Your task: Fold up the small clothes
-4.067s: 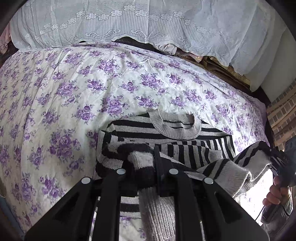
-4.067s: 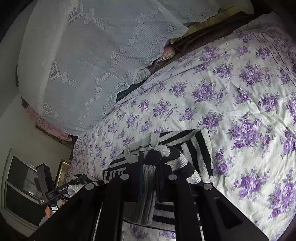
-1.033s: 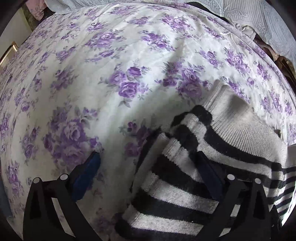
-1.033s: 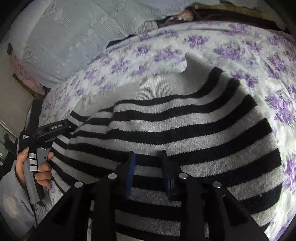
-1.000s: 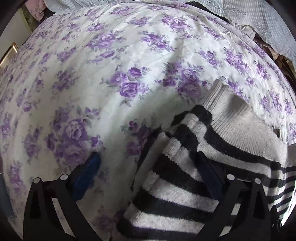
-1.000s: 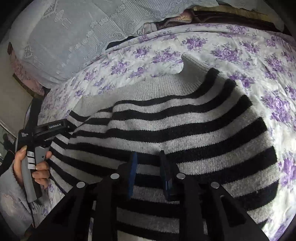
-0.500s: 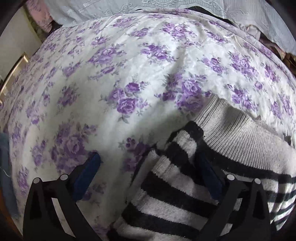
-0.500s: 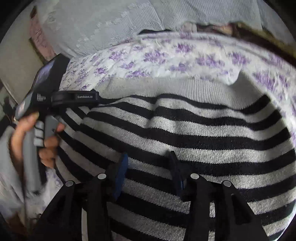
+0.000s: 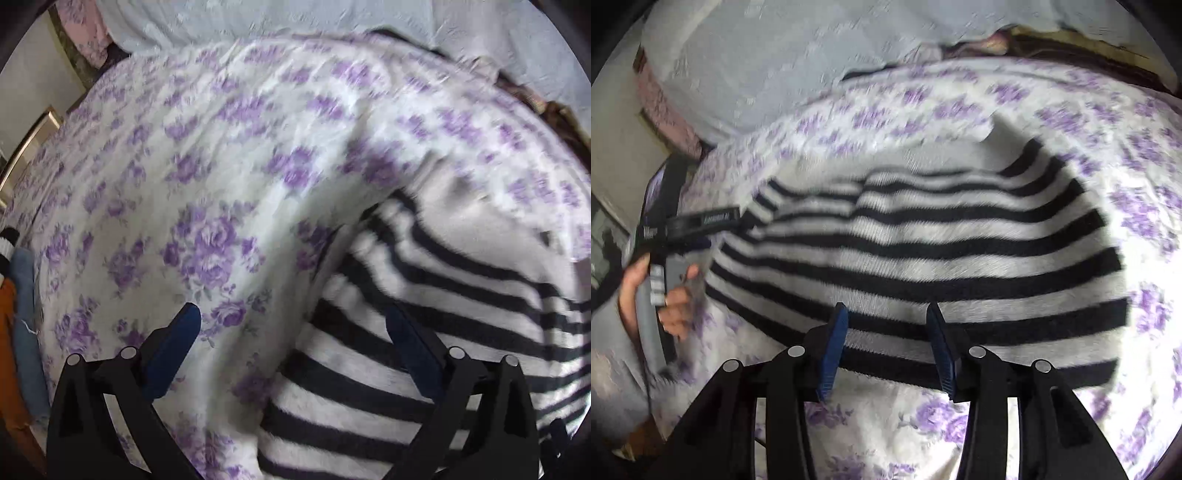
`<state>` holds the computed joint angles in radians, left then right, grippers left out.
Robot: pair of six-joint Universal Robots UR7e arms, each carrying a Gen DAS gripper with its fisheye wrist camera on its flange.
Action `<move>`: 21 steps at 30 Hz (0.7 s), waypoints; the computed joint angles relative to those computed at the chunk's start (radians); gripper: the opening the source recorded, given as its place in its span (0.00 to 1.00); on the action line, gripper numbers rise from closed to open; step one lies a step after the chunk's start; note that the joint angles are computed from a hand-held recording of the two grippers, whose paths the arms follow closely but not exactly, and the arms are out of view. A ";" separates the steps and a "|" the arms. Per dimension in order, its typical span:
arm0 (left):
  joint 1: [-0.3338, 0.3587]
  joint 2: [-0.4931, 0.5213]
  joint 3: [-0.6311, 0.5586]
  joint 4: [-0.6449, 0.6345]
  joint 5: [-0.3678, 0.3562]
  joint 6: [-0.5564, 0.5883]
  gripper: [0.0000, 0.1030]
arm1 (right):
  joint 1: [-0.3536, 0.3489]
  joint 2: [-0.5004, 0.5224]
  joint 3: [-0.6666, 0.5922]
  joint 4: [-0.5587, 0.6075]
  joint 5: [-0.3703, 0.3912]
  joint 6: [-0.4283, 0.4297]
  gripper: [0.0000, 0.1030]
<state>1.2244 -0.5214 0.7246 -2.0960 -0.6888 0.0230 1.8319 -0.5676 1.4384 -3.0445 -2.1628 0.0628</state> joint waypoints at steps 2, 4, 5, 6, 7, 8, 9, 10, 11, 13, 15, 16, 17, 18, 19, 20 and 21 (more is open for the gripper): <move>-0.019 -0.054 0.087 -0.073 -0.060 0.034 0.95 | 0.001 -0.035 0.051 -0.059 -0.017 0.022 0.44; -0.041 -0.067 0.125 -0.118 -0.078 0.086 0.95 | -0.004 -0.069 0.109 -0.140 -0.029 0.054 0.44; -0.049 -0.041 0.109 -0.130 -0.083 0.113 0.95 | -0.006 -0.084 0.133 -0.181 -0.037 0.063 0.44; -0.054 -0.033 0.106 -0.133 -0.088 0.139 0.95 | -0.005 -0.092 0.145 -0.200 -0.047 0.070 0.44; -0.062 -0.015 0.101 -0.147 -0.085 0.168 0.95 | -0.007 -0.095 0.147 -0.200 -0.059 0.074 0.44; -0.069 -0.023 0.139 -0.144 -0.078 0.163 0.95 | -0.014 -0.098 0.144 -0.198 -0.071 0.079 0.44; -0.070 -0.009 0.134 -0.121 -0.076 0.160 0.95 | -0.019 -0.105 0.153 -0.197 -0.070 0.095 0.44; -0.058 0.012 0.096 -0.067 -0.077 0.160 0.95 | -0.033 -0.112 0.156 -0.170 -0.058 0.126 0.44; -0.049 0.053 0.050 0.016 -0.049 0.140 0.95 | -0.057 -0.116 0.156 -0.119 -0.053 0.180 0.43; -0.033 0.075 0.040 0.057 -0.037 0.103 0.96 | -0.096 -0.129 0.197 -0.143 -0.011 0.227 0.33; -0.035 0.046 0.092 -0.013 -0.047 0.130 0.96 | -0.095 -0.135 0.209 -0.168 -0.006 0.212 0.30; -0.040 0.043 0.090 0.000 -0.034 0.141 0.96 | -0.089 -0.139 0.212 -0.176 -0.014 0.203 0.30; -0.048 0.032 0.103 -0.006 -0.018 0.154 0.96 | -0.080 -0.142 0.222 -0.206 -0.025 0.193 0.33; -0.055 0.023 0.119 -0.028 -0.005 0.169 0.96 | -0.074 -0.147 0.235 -0.231 -0.032 0.192 0.38; -0.063 0.005 0.145 -0.064 -0.008 0.188 0.96 | -0.069 -0.155 0.251 -0.249 -0.033 0.198 0.40; -0.067 -0.005 0.162 -0.085 -0.020 0.192 0.96 | -0.066 -0.164 0.269 -0.264 -0.031 0.207 0.42; -0.072 -0.020 0.179 -0.095 -0.042 0.187 0.96 | -0.064 -0.172 0.285 -0.278 -0.028 0.218 0.42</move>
